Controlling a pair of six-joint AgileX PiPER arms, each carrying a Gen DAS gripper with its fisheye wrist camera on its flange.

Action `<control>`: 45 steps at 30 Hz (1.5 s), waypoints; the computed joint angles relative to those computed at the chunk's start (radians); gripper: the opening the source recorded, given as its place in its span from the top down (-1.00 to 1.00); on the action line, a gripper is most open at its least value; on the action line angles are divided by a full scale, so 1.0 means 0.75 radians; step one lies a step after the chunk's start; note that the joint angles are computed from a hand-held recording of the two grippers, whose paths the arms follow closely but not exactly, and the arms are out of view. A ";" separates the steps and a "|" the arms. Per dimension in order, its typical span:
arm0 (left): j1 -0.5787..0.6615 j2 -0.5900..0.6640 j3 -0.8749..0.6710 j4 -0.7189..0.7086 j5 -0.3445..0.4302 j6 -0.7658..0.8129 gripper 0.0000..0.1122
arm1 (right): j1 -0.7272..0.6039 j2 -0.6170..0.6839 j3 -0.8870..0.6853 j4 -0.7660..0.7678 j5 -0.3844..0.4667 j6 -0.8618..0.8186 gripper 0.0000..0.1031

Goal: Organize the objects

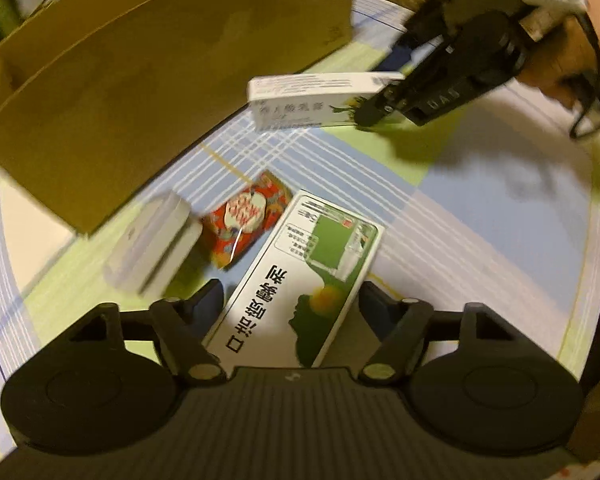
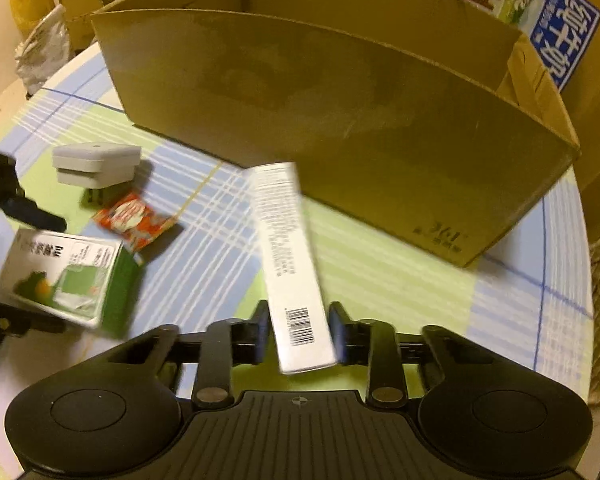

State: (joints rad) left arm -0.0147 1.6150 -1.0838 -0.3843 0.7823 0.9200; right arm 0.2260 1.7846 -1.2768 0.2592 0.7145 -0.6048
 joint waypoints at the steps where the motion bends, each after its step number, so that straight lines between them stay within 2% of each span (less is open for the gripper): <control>1: -0.005 -0.019 0.017 0.012 -0.004 -0.069 -0.13 | 0.000 -0.029 0.031 -0.019 0.002 0.042 0.55; 4: -0.044 -0.092 0.077 0.075 -0.023 -0.308 0.03 | -0.035 -0.139 0.155 0.060 0.041 0.065 0.55; 7: -0.064 -0.169 0.153 0.044 -0.035 -0.457 0.08 | -0.059 -0.276 0.322 0.112 0.033 0.037 0.55; 10: -0.140 -0.247 0.243 0.118 -0.126 -0.625 0.08 | -0.067 -0.380 0.445 0.134 0.006 0.033 0.54; 12: -0.194 -0.286 0.288 0.194 -0.193 -0.747 0.08 | -0.062 -0.409 0.488 0.130 -0.021 0.054 0.48; 14: -0.239 -0.321 0.332 0.269 -0.268 -0.858 0.07 | -0.063 -0.416 0.506 0.156 -0.051 0.047 0.32; 17: -0.294 -0.336 0.352 0.368 -0.323 -1.004 0.07 | -0.036 -0.409 0.515 0.166 -0.105 0.025 0.16; 21: -0.345 -0.321 0.357 0.474 -0.380 -1.082 0.07 | -0.052 -0.406 0.524 0.225 -0.144 -0.092 0.15; 28: -0.336 -0.307 0.362 0.428 -0.406 -1.031 0.07 | -0.034 -0.372 0.550 0.311 -0.245 -0.205 0.15; 33: -0.360 -0.285 0.374 0.481 -0.446 -1.115 0.07 | -0.006 -0.365 0.557 0.322 -0.290 -0.228 0.17; 41: -0.371 -0.277 0.373 0.512 -0.457 -1.176 0.08 | 0.016 -0.334 0.532 0.241 -0.302 -0.117 0.54; 45: -0.366 -0.271 0.371 0.500 -0.459 -1.186 0.09 | 0.024 -0.355 0.550 0.209 -0.306 -0.052 0.55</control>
